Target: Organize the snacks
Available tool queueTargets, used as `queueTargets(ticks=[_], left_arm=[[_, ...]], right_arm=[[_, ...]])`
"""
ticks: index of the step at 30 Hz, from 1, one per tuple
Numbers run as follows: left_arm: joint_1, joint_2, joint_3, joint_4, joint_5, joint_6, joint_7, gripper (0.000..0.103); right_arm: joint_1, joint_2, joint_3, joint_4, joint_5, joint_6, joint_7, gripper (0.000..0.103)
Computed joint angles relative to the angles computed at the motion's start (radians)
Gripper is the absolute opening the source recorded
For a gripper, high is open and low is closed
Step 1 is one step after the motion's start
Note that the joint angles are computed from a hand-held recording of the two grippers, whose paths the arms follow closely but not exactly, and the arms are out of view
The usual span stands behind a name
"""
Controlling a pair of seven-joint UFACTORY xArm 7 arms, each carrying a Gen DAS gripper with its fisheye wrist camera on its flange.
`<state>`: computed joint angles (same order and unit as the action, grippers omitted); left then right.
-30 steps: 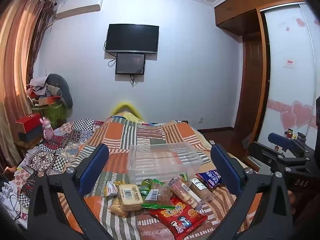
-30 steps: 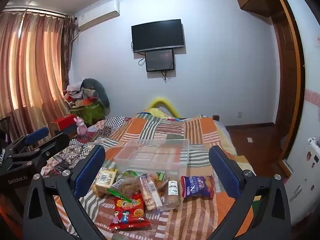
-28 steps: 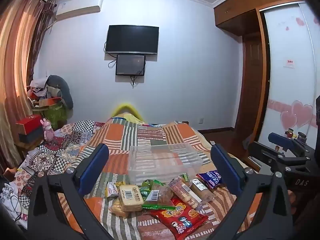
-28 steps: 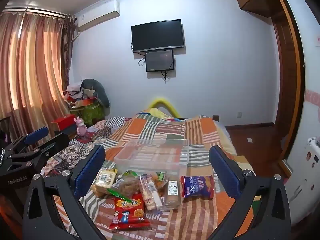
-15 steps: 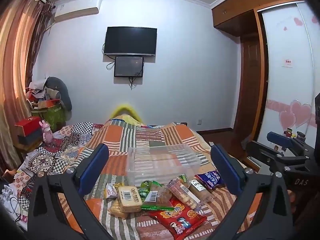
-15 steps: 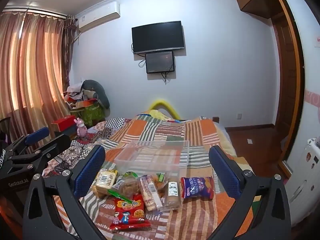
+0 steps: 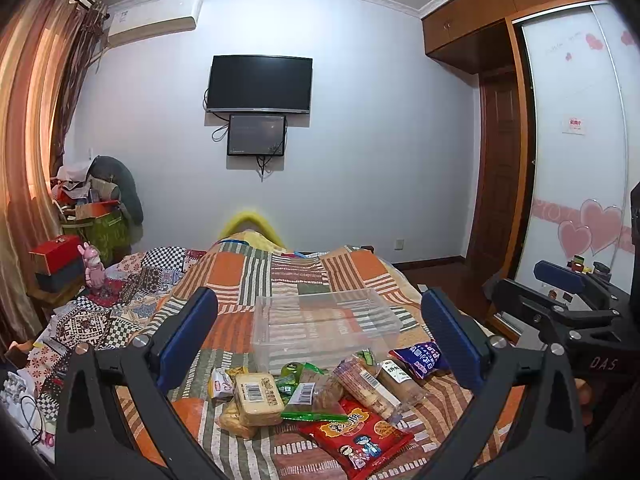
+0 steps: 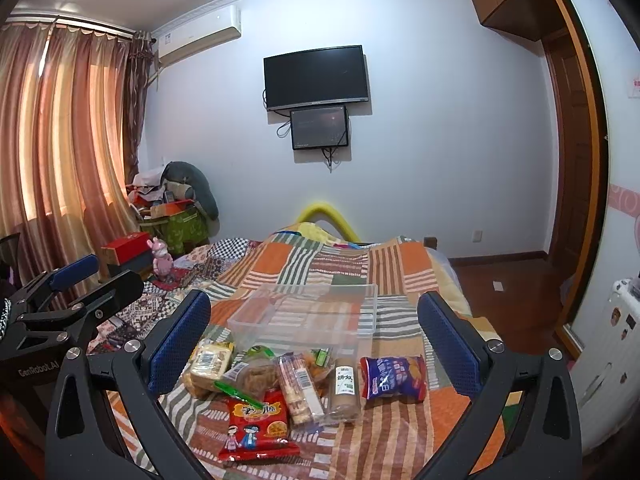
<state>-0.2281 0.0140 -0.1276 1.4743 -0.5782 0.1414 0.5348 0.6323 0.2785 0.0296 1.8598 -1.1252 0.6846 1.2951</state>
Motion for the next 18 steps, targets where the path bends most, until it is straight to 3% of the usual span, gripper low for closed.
queueTargets(ticks=[18], left_arm=[[-0.002,-0.005,0.002,-0.002,-0.03,0.004,0.033,0.103]], right_arm=[[0.0,0.003,-0.004,0.004,-0.003,-0.003,0.009,0.103]])
